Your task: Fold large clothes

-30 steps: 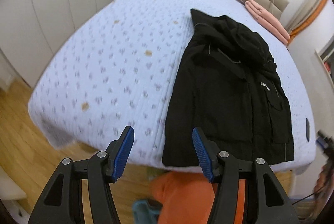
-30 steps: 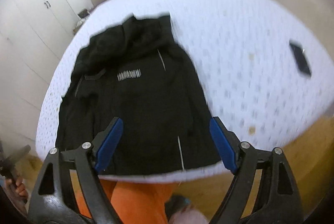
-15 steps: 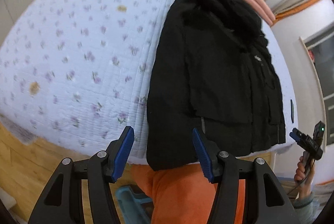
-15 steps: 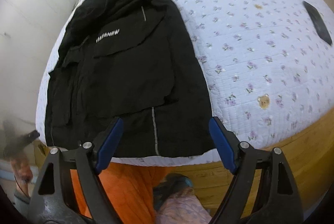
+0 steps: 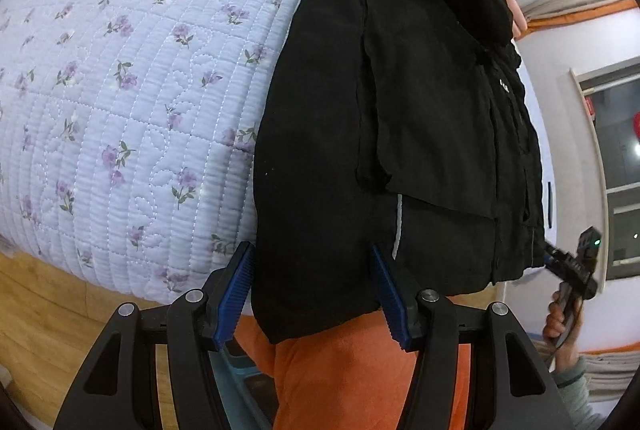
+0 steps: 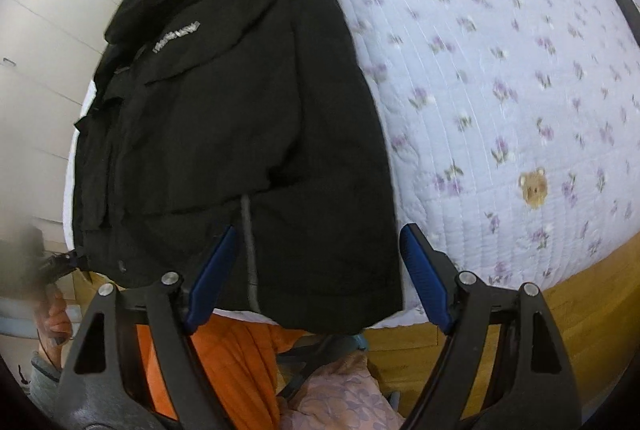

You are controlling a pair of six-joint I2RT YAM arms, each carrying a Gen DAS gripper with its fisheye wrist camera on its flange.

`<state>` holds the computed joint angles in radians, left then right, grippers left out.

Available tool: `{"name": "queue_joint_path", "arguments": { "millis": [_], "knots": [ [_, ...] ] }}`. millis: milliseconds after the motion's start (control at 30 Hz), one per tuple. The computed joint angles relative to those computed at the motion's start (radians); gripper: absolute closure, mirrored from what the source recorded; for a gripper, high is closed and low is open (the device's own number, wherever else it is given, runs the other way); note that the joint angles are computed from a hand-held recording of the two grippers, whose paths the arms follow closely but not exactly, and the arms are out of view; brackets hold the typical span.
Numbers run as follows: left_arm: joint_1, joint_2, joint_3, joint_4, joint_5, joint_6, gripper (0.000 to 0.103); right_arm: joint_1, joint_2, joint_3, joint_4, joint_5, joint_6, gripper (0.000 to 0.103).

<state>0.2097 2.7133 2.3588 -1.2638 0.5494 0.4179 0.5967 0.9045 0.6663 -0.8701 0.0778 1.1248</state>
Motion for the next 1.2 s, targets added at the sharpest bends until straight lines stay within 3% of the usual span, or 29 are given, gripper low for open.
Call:
{"name": "queue_joint_path", "arguments": {
  "millis": [300,333,367,400,433,467,567,633,733,833,900,933,1000,1067,1200],
  "knots": [
    [0.004,0.024,0.04,-0.037,0.038,-0.017,0.042,0.006,-0.061,-0.06,0.028,-0.016,0.024,0.023],
    [0.004,0.02,0.038,-0.043,0.052,-0.009,0.042,0.001,-0.059,-0.061,0.038,-0.017,0.02,0.032],
    [0.005,0.001,0.01,-0.029,0.061,-0.001,0.044,0.001,-0.055,-0.059,0.056,-0.016,0.016,0.06],
    [0.002,-0.04,-0.052,0.005,0.075,0.012,0.049,0.01,-0.048,-0.054,0.072,-0.019,0.004,0.074],
    [0.009,-0.065,-0.082,0.018,0.078,0.038,0.063,0.026,-0.044,-0.048,0.074,-0.013,0.0,0.082],
    [0.006,-0.106,-0.14,0.058,0.074,0.042,0.068,0.042,-0.038,-0.037,0.069,0.001,0.0,0.083],
    [0.005,-0.152,-0.2,0.099,0.081,0.055,0.069,0.063,-0.024,-0.015,0.049,0.023,-0.008,0.082],
    [0.008,-0.098,-0.13,0.051,0.087,0.039,0.069,0.05,-0.024,-0.026,0.055,0.005,-0.008,0.077],
    [0.029,-0.001,-0.002,-0.039,0.125,0.028,0.068,0.028,0.006,-0.036,0.083,-0.03,-0.005,0.06],
    [0.045,0.06,0.092,-0.111,0.175,0.001,0.059,0.024,0.025,-0.037,0.099,-0.037,-0.001,0.059],
    [0.049,0.08,0.127,-0.139,0.208,-0.029,0.058,0.021,0.021,-0.036,0.113,-0.044,-0.019,0.061],
    [0.044,0.062,0.104,-0.12,0.21,-0.041,0.059,0.025,0.025,-0.031,0.115,-0.039,-0.02,0.068],
    [0.018,-0.047,-0.049,0.004,0.156,-0.06,0.079,0.055,0.039,-0.008,0.097,-0.01,-0.012,0.08],
    [-0.006,-0.137,-0.156,0.082,0.105,-0.052,0.087,0.088,0.051,0.026,0.067,0.026,-0.003,0.09],
    [-0.029,-0.261,-0.248,0.145,0.121,-0.055,0.091,0.148,0.044,0.106,-0.001,0.099,0.024,0.095]
  ]
}}
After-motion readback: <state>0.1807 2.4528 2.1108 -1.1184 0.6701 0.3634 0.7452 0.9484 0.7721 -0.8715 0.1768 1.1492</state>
